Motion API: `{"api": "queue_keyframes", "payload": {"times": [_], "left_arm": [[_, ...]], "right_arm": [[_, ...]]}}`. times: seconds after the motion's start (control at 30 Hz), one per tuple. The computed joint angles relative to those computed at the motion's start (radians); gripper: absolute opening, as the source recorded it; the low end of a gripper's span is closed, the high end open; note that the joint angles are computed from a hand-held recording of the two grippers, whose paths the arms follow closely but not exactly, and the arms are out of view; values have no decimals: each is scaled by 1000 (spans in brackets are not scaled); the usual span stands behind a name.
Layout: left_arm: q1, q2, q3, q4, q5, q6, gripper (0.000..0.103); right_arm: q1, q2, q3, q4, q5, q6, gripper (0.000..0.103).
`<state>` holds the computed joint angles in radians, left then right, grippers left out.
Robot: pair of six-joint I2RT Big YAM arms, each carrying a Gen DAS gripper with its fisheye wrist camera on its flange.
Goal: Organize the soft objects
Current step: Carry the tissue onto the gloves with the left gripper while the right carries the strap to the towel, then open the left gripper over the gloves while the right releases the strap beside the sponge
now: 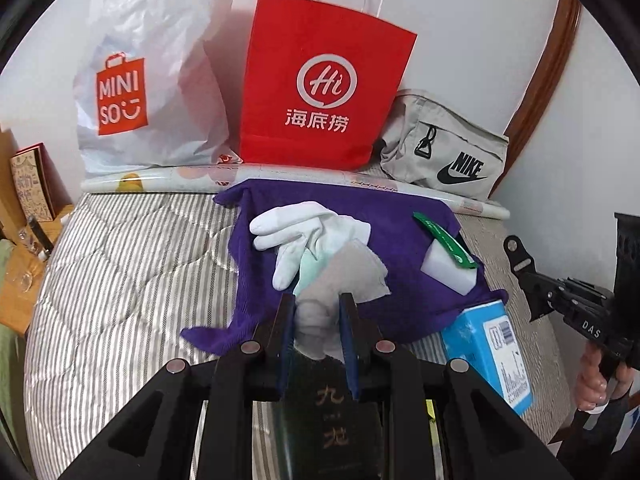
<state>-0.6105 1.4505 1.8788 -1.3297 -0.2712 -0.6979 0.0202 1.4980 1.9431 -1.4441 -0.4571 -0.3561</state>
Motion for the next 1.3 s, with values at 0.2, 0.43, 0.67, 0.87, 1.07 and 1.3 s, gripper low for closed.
{"api": "queue_keyframes", "payload": {"times": [0.2,0.43,0.67,0.87,1.07,1.3], "left_arm": [[40,36,8,35,50,36,21],[77,77,20,60,105,67,21],[93,116,38,52,139,102,21],[107,139,39,48,174,112,21],[116,165,52,40,194,125,21],[123,181,55,37,211,130,21]], "right_arm": [[25,71,57,0,14,23,3],[58,136,102,-2,43,39,3],[91,177,112,-8,66,44,3],[105,214,120,-46,88,23,3],[112,240,130,-73,97,8,3],[113,245,126,-64,111,4,3]]}}
